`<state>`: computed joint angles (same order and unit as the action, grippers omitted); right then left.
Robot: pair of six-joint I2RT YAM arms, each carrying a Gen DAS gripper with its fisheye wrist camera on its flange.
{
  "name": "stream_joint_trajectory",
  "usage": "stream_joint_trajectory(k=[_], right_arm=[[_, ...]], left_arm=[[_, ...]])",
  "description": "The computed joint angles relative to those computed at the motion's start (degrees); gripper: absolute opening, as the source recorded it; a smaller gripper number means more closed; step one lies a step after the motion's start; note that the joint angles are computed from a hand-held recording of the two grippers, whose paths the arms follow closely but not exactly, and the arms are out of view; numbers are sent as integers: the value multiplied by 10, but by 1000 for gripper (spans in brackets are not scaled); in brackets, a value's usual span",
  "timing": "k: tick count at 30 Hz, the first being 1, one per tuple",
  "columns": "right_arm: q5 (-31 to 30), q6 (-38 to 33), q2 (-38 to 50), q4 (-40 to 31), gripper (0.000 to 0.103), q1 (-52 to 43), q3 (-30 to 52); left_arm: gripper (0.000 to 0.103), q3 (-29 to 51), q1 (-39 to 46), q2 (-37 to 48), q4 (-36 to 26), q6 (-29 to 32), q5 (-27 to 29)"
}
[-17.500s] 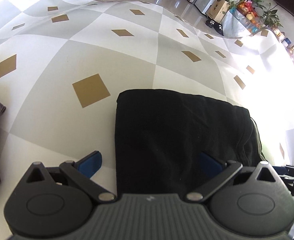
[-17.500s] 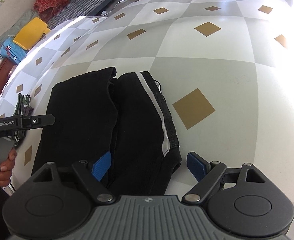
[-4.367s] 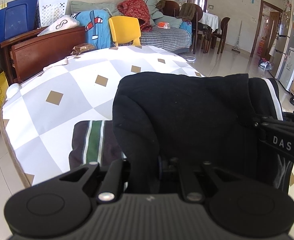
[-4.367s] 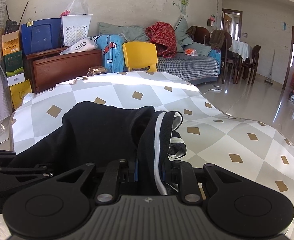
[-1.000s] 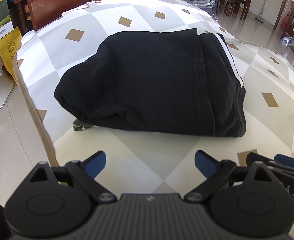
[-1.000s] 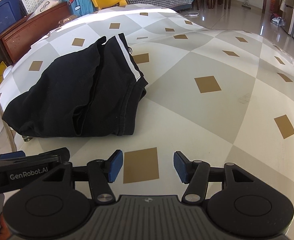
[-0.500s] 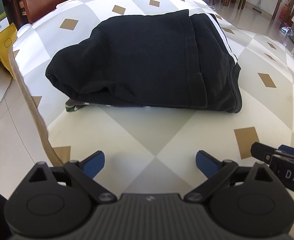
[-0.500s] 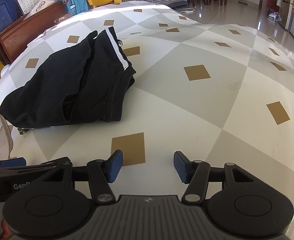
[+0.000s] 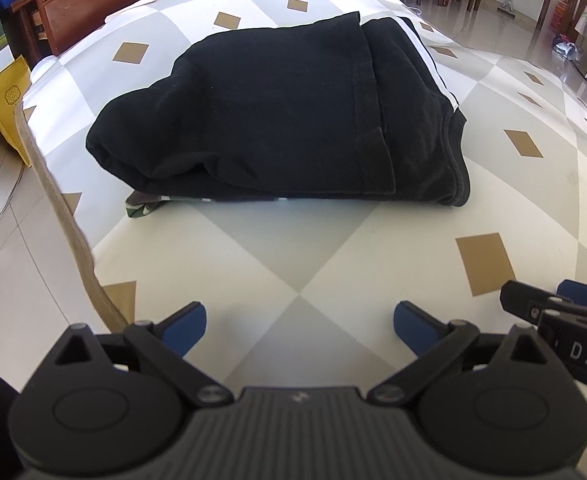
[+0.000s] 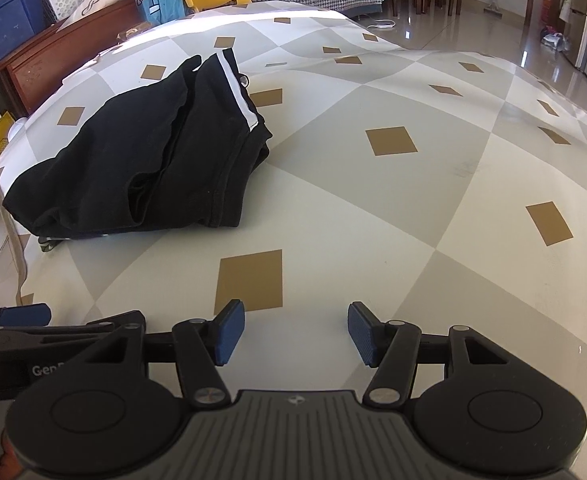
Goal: Fold clothes
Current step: 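Pull both open tools back from the folded black shirt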
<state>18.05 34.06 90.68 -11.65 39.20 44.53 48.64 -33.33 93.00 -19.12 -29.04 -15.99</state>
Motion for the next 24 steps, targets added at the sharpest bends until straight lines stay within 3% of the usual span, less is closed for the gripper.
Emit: stream_joint_trajectory(k=[24], right_arm=[[22,-19,-40,-21,61,10,-38]], left_arm=[[103,-14,-40,-10,-5,-11,-22]])
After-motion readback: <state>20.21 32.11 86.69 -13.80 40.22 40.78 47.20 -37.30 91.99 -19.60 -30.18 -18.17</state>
